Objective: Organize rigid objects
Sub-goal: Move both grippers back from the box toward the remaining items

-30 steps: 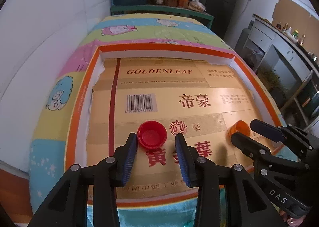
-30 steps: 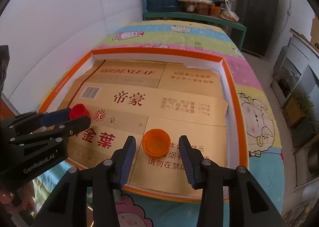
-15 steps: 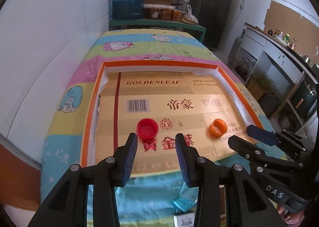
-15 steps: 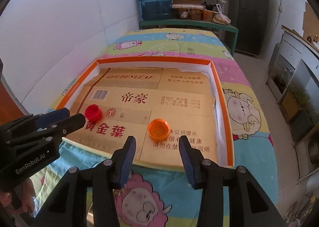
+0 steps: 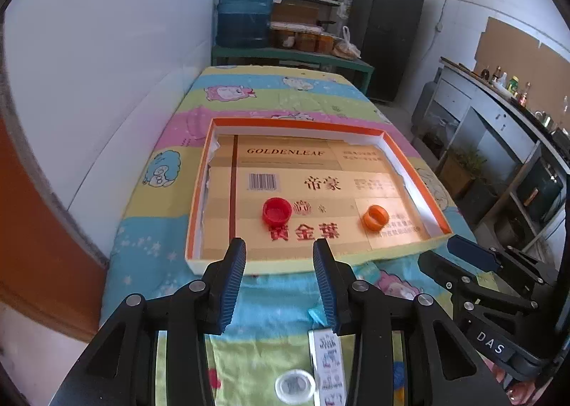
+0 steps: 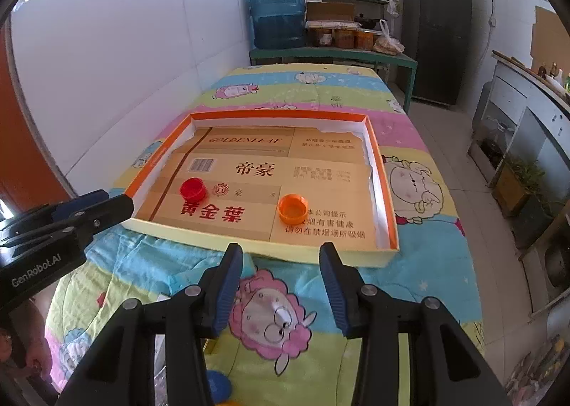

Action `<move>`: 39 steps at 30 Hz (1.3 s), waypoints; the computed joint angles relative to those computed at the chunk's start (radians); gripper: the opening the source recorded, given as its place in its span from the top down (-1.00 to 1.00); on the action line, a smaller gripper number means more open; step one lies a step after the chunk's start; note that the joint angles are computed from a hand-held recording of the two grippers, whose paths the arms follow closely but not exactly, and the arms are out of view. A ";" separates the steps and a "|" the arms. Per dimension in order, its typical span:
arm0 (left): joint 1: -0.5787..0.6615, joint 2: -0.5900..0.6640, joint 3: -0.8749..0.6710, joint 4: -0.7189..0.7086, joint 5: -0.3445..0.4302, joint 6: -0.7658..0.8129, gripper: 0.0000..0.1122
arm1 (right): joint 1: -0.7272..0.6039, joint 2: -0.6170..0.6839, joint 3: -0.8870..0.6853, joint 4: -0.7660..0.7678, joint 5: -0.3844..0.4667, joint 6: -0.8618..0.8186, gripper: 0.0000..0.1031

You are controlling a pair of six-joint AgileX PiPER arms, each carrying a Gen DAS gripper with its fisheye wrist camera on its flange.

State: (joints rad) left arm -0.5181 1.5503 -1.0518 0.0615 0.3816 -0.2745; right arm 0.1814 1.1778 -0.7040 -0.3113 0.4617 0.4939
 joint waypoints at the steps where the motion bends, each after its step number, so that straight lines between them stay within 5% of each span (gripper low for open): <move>1: 0.001 -0.017 0.014 -0.038 0.002 0.037 0.28 | 0.010 -0.013 0.007 -0.014 0.008 0.020 0.13; 8: -0.003 -0.113 0.078 -0.313 0.039 0.331 0.27 | 0.060 -0.112 0.056 -0.057 0.074 0.096 0.13; 15: -0.065 -0.186 0.148 -0.066 0.036 0.084 0.28 | 0.131 -0.203 0.098 -0.120 0.146 0.198 0.13; 31: -0.070 -0.343 0.333 0.026 -0.029 -0.024 0.28 | 0.414 -0.325 0.172 -0.257 0.327 0.486 0.13; 39: -0.031 -0.380 0.385 -0.026 -0.049 0.032 0.28 | 0.694 -0.267 0.191 -0.331 0.360 0.734 0.13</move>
State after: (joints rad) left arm -0.5492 1.1699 -0.6670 0.0355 0.3322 -0.2426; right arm 0.8755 0.9113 -0.5125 -0.6423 0.8222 1.2276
